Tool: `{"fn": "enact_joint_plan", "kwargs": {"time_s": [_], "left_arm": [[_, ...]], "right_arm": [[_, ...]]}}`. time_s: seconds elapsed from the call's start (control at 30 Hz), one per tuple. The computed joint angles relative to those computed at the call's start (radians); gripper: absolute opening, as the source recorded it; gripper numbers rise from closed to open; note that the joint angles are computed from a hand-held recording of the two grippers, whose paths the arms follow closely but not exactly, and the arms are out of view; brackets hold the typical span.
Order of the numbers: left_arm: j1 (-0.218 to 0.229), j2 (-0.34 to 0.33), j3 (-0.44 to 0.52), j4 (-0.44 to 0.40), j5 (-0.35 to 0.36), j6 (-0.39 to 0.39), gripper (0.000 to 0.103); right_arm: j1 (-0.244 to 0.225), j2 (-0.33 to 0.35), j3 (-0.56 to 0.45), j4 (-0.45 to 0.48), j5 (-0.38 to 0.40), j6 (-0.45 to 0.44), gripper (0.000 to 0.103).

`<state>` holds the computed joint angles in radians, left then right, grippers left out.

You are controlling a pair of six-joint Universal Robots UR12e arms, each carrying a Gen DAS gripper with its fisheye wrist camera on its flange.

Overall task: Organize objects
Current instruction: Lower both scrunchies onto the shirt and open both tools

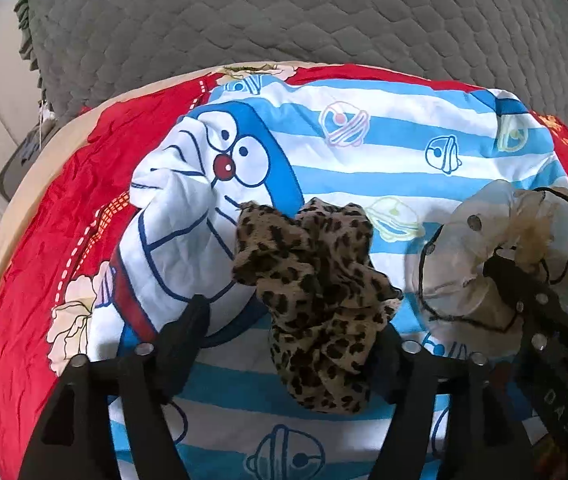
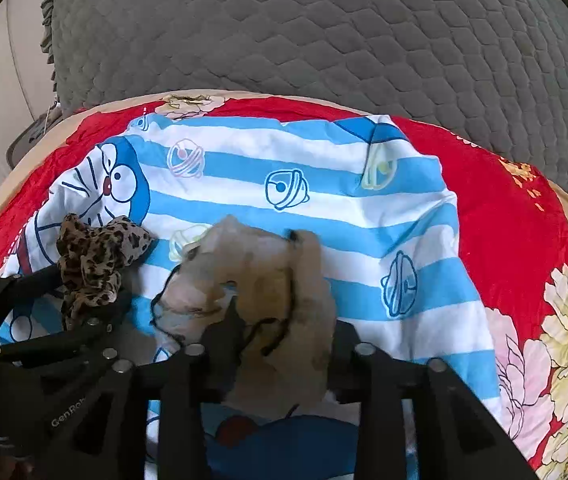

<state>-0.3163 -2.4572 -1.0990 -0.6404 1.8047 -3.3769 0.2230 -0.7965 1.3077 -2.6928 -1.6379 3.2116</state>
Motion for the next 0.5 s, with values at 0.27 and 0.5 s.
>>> {"fn": "enact_joint_plan", "kwargs": {"time_s": [0.27, 0.5], "left_arm": [[0.01, 0.014, -0.021, -0.005, -0.05, -0.007, 0.078], [0.01, 0.032, -0.049, -0.009, -0.072, -0.005, 0.078]], "right_arm": [[0.003, -0.011, 0.018, -0.013, -0.028, -0.013, 0.062], [0.001, -0.028, 0.042, -0.029, -0.035, -0.018, 0.069]]}}
